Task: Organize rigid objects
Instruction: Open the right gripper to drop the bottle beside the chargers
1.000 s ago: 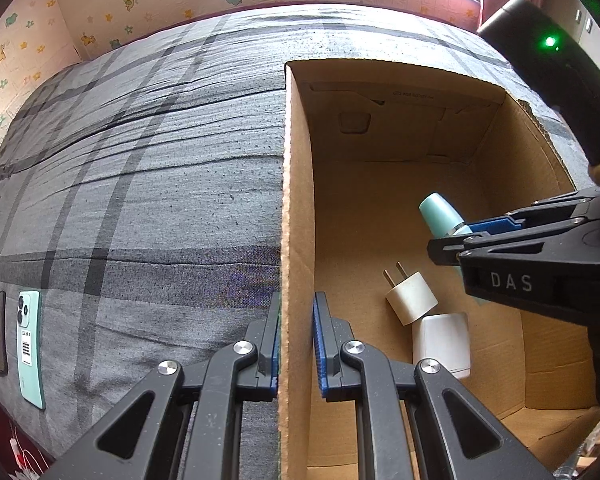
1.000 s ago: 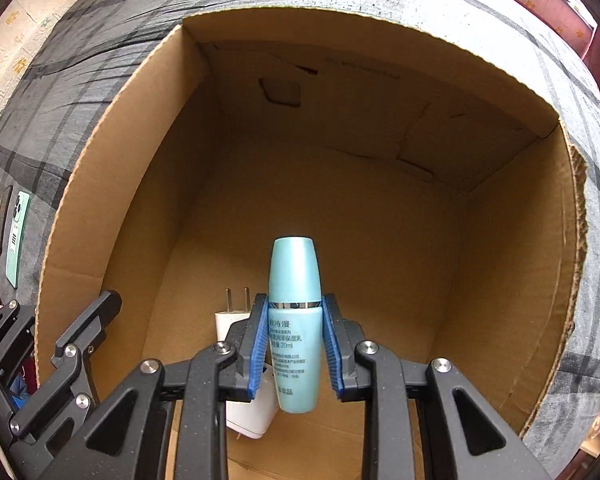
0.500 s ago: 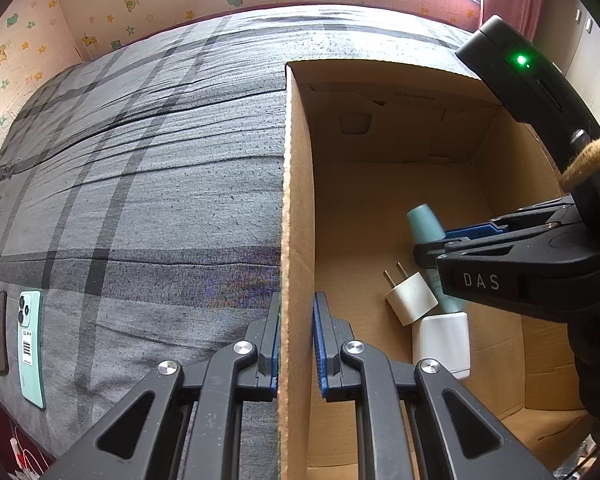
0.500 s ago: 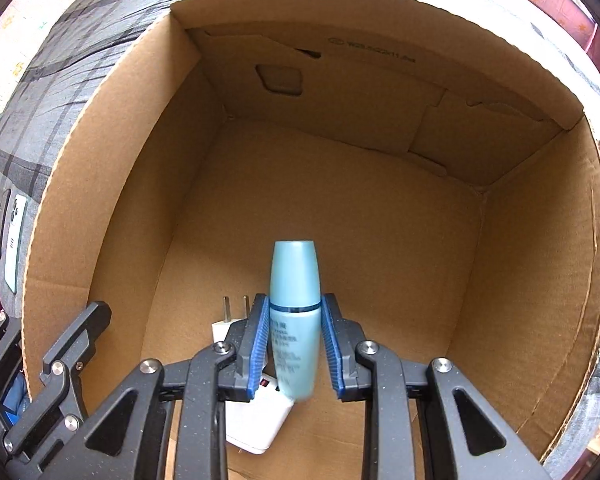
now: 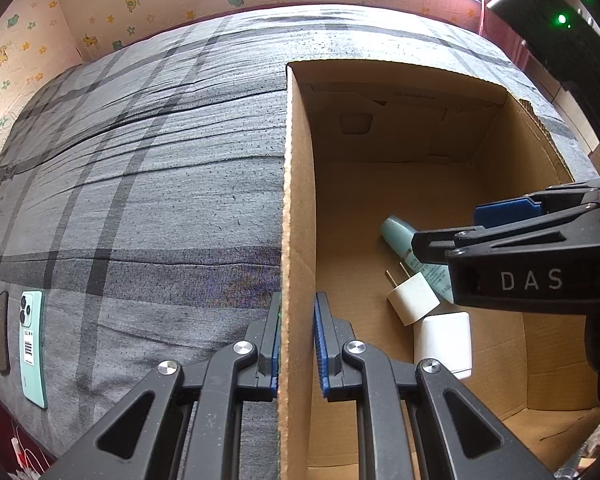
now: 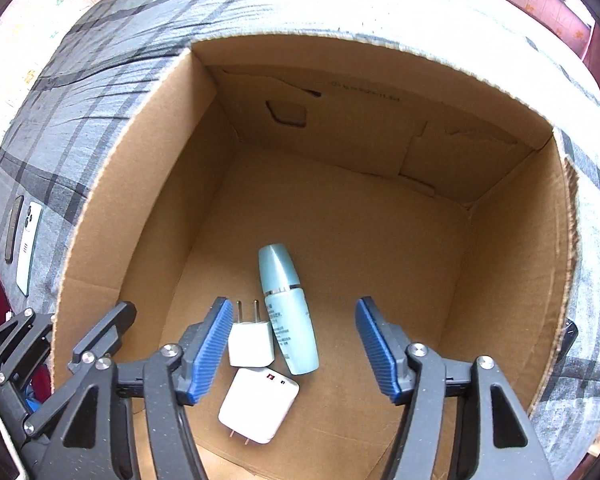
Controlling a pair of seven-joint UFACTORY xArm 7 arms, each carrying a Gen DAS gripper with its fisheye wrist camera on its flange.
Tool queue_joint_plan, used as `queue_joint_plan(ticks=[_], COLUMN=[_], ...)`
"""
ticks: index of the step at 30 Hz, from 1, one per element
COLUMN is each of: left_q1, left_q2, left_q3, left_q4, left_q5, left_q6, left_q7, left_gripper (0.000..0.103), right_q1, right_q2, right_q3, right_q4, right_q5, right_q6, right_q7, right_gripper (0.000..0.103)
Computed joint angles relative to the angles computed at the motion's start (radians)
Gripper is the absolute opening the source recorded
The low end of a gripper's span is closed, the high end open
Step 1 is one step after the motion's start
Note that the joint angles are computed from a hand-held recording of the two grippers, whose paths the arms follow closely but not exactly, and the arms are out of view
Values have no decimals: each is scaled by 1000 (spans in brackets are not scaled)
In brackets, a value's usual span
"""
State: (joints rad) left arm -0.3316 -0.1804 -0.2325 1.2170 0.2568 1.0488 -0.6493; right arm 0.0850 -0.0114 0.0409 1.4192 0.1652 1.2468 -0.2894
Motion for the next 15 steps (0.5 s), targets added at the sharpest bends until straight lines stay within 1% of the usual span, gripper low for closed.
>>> queue_joint_plan(ticks=[3, 7, 9, 11, 12, 15], left_q1=[-1, -1, -2, -3, -4, -5], left_q2=[1, 2, 5, 5, 5, 7], left_q3=[-1, -1, -3, -3, -3, -5], left_q4=[1, 2, 5, 6, 6, 9], left_q5=[3, 4, 9, 13, 14, 20], left_q6=[1, 3, 6, 8, 9, 13], left_q7=[-5, -5, -7, -7, -8, -12], left_gripper=[16, 16, 16, 16, 16, 15], right_q1=[-3, -7, -8, -10, -9, -11], right_q2=[-9, -44, -54, -69, -86, -89], right_q3=[-3, -7, -10, -12, -11, -16], right_q4=[7, -7, 5, 9, -6, 26], right_q5=[1, -2, -1, 6, 6, 13], right_q6=[-4, -17, -9, -4, -13, 1], right_q7=[-9, -18, -18, -21, -17, -14], right_gripper=[71, 78, 78, 81, 84, 89])
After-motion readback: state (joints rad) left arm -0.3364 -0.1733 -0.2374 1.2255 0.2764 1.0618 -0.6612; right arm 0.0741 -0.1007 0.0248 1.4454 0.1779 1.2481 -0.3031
